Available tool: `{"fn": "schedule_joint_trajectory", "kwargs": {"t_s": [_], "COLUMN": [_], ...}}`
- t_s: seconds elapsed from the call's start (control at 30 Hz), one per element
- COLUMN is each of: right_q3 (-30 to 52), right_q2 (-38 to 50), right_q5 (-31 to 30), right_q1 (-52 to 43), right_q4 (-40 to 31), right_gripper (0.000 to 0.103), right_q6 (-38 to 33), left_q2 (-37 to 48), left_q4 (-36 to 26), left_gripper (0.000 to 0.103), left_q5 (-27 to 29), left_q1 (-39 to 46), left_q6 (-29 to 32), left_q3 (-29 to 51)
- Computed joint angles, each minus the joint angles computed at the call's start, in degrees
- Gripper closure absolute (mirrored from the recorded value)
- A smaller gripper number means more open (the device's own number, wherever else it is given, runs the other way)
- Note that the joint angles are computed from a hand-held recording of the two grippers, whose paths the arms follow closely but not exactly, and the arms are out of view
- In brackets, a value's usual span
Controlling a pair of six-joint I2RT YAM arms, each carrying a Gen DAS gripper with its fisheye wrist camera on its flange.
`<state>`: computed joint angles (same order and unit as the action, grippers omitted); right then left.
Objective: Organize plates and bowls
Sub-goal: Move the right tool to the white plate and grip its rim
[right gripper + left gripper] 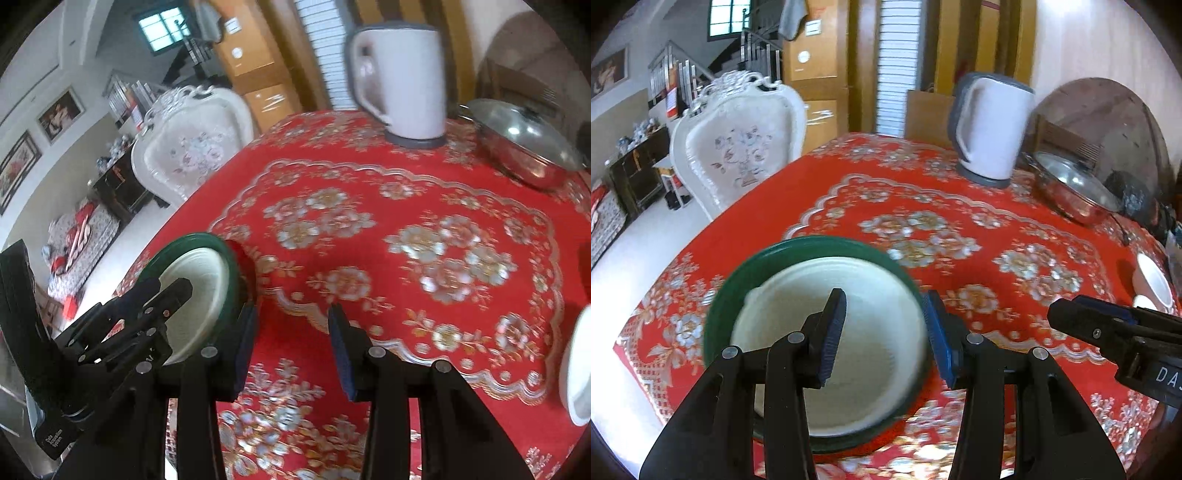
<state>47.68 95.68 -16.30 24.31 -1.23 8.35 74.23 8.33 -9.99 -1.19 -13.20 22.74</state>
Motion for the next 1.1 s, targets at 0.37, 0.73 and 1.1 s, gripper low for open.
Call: {"fn": "schedule_joint_trajectory", "kwargs": {"t_s": [0.37,0.73,1.1], "right_q3": [-5.65,-4.54,4.7], "right_q2": [-6.88,-5.62,4.73], "right_q5": [-5.52,-13.01,-15.17], "right_q1": [-16.08,-39.11,-57.06], "right_q4": [-2.96,-6.5,-6.71], "right_gripper": [0.061,0.06,0.055], "right_q6": [-4.73,-11.23,-10.92], "left_q2": [12.88,29.23,49.76], "left_q4": [-1.93,-8.69,-22.54], "left_gripper": [0.059,0.059,0.059], "left_q5": [-1.82,0.05,4.19], "left_q1": [-17.5,-29.68,-34.17], "left_q6": [-5.33,-6.35,-5.41], "left_q3": [12.09,33.01,63.94]}}
